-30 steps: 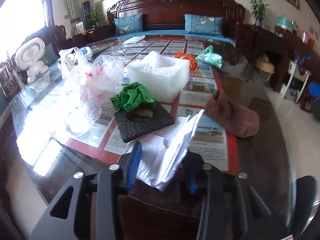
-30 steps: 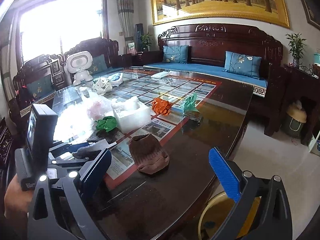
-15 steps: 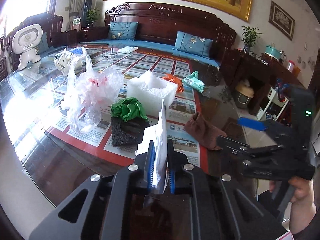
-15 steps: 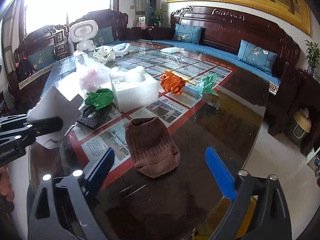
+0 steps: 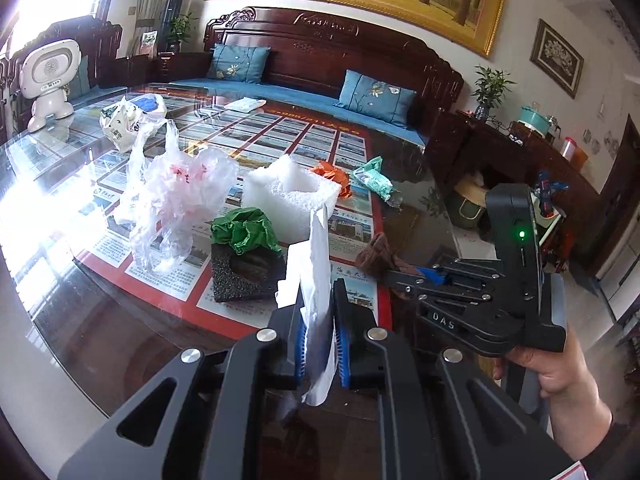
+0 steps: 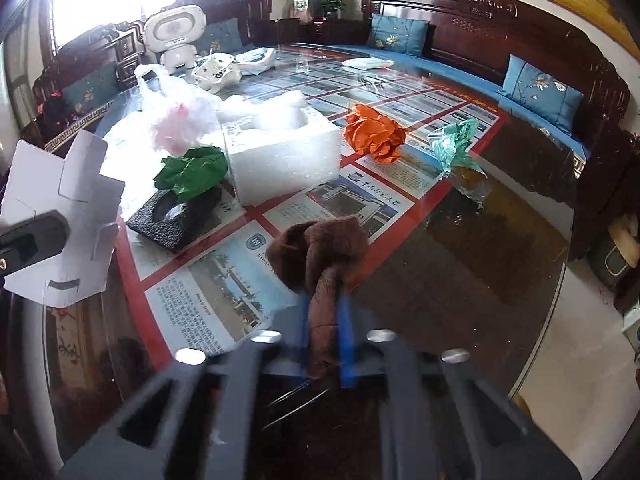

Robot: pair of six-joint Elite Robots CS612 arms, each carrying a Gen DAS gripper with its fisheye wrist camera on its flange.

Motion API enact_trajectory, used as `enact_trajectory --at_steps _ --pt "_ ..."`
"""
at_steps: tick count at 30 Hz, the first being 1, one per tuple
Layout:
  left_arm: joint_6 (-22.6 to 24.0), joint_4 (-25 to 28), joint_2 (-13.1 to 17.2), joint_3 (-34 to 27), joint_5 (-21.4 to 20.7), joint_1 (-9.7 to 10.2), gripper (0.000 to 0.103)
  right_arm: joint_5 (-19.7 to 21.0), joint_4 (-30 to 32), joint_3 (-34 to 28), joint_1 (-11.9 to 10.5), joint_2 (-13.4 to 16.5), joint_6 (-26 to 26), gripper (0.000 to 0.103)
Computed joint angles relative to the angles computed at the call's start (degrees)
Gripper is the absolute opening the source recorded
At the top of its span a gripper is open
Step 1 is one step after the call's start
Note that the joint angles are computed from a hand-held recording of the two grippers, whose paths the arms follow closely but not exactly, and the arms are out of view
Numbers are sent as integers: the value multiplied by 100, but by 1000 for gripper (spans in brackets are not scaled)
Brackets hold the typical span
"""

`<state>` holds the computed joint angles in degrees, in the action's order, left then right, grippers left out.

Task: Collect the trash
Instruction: 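Grasp the brown cloth with the right gripper, then carry both items to the bucket and open the left gripper to drop the paper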

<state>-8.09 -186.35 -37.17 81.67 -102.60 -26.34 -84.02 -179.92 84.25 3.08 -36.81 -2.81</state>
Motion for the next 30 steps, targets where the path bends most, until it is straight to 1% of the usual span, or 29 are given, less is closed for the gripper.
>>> enact_trajectory --at_steps 2,3,5,9,12,15,19,20,23,27,30 --pt "-56 -21 6 -8 -187 21 13 230 -54 83 -54 -37 63 10" --pt "-61 -66 8 -6 -255 25 12 376 -132 145 -91 -59 154 10" --pt "-60 -142 0 6 -343 21 12 542 -348 252 -133 -96 277 10" --pt "-21 -175 -28 -1 -405 -17 12 687 -780 524 -194 -236 419 10" --pt "33 -156 -42 -50 -478 -65 12 701 -1080 773 -257 -380 505 10" --pt "120 -92 -58 -106 -551 -131 12 633 -1451 1091 -346 -545 579 10" --pt "345 124 -18 -246 -776 -281 12 571 -1917 1549 -543 -751 845 10" --pt "396 185 -2 -282 -848 -322 12 481 -2034 1687 -594 -808 889 10" --pt "547 431 71 -421 -1084 -464 12 257 -2206 2022 -724 -941 947 10" --pt "737 877 206 -675 -1322 -680 12 97 -2494 2501 -958 -1076 1084 10" --pt "883 1265 330 -923 -1408 -862 12 34 -2697 2799 -1151 -1129 1237 10"
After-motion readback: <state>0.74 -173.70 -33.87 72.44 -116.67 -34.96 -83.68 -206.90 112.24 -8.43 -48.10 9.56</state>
